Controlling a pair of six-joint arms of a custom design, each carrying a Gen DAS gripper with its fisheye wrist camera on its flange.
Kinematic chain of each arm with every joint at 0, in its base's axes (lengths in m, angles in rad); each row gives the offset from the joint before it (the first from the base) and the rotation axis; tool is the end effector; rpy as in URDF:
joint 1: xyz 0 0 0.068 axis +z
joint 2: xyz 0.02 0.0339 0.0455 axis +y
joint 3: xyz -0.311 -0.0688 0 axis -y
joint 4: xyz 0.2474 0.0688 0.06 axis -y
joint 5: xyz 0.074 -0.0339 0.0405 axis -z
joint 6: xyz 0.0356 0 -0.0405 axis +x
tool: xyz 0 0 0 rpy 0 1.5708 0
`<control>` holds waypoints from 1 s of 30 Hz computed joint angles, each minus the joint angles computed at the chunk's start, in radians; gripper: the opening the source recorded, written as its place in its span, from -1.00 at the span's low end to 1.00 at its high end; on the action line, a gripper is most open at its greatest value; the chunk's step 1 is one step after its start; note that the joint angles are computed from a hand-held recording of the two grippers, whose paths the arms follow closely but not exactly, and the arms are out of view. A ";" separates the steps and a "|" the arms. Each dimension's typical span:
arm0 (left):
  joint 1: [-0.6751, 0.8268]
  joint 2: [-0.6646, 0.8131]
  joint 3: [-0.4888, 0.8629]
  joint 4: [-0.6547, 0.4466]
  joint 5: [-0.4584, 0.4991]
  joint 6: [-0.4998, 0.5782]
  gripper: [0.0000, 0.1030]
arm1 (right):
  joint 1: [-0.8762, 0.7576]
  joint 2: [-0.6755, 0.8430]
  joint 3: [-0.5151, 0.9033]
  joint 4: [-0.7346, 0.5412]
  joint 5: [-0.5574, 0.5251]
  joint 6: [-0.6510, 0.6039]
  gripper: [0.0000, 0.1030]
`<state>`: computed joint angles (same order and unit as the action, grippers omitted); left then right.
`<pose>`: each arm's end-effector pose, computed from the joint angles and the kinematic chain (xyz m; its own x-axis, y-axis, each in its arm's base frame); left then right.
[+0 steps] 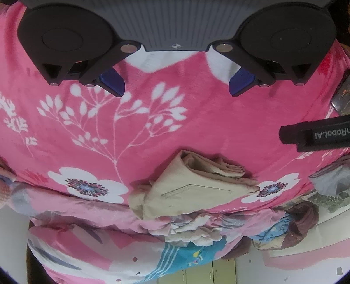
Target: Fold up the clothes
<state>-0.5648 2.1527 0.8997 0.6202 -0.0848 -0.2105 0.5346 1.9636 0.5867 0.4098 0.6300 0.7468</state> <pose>0.3509 -0.2188 0.0923 -0.5879 0.1261 -0.7990 0.3608 0.9250 -0.1195 0.2722 0.1368 0.0850 -0.6040 0.2802 -0.7461 0.3903 0.9202 0.0297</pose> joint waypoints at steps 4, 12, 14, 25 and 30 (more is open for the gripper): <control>0.015 -0.012 -0.025 0.024 0.029 0.034 1.00 | 0.012 -0.007 0.007 -0.023 -0.005 0.020 1.00; -0.021 -0.045 -0.049 0.013 -0.050 0.061 1.00 | 0.021 -0.040 0.015 -0.074 0.023 0.023 1.00; -0.021 -0.051 -0.047 -0.008 -0.050 0.051 1.00 | 0.029 -0.048 0.012 -0.085 0.035 0.035 1.00; -0.031 -0.072 -0.045 -0.052 -0.052 0.000 1.00 | 0.022 -0.073 0.001 -0.112 0.046 0.058 1.00; -0.046 -0.071 -0.054 -0.016 -0.077 0.026 1.00 | 0.018 -0.077 -0.001 -0.114 0.048 0.056 1.00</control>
<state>-0.6104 2.0821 0.8455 0.6043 -0.1616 -0.1844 0.5526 1.8868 0.5861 0.2963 0.6785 0.8028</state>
